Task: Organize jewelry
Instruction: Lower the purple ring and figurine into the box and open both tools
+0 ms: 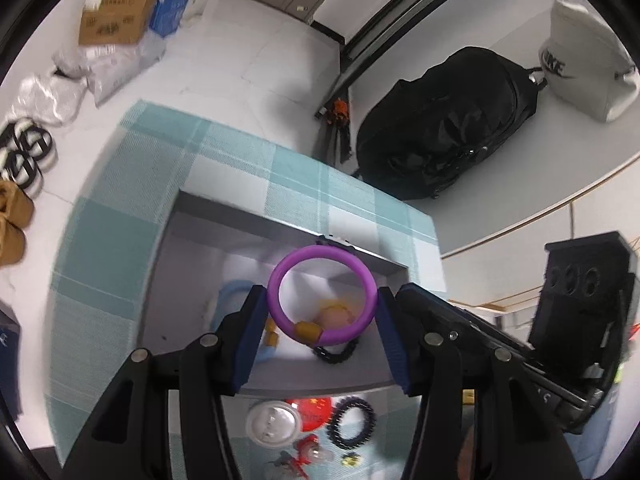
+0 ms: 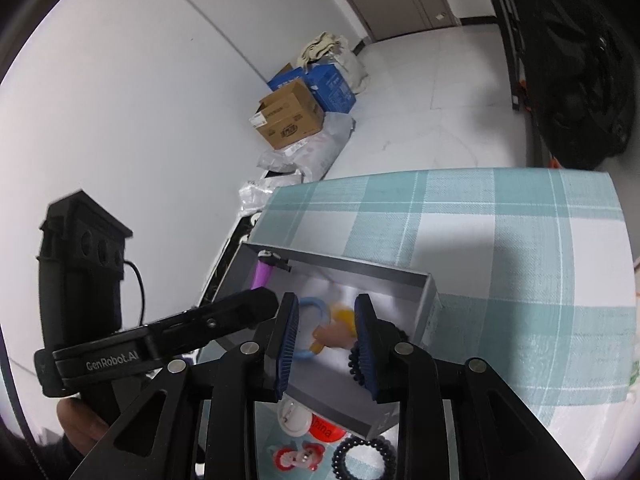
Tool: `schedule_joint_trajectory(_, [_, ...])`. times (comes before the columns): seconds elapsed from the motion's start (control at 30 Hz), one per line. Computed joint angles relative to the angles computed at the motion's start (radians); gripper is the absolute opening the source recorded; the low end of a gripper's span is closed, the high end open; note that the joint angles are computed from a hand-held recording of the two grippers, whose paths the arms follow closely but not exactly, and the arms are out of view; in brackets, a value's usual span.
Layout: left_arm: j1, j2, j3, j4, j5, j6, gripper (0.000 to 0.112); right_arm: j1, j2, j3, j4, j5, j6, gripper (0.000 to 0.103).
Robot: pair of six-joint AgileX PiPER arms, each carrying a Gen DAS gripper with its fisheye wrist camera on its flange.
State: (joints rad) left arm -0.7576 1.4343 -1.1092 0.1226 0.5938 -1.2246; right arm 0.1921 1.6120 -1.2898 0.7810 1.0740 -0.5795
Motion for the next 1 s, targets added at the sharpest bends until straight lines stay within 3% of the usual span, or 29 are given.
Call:
schedule_joint_trajectory(0.1, [0.009, 0.007, -0.002, -0.054, 0.001, 0.030, 0.063, -0.021, -0.030, 0.022, 0.021, -0.017, -0.019, 0.042])
schedule_joint_trajectory(0.17, [0.006, 0.010, -0.010, -0.073, 0.000, 0.046, 0.063, -0.032, -0.056, 0.036, 0.026, -0.034, -0.033, 0.046])
schedule_joint_trajectory(0.37, [-0.048, -0.007, -0.027, 0.066, 0.046, -0.066, 0.064, -0.069, -0.108, 0.074, 0.011, -0.070, -0.021, 0.063])
schedule_joint_trajectory(0.7, [-0.157, -0.083, -0.002, 0.293, 0.173, -0.285, 0.064, -0.126, -0.175, 0.132, 0.008, -0.044, -0.043, 0.070])
schedule_joint_trajectory(1.0, [-0.293, -0.110, 0.008, 0.384, 0.261, -0.344, 0.064, -0.169, -0.248, 0.190, 0.021, -0.024, -0.103, 0.078])
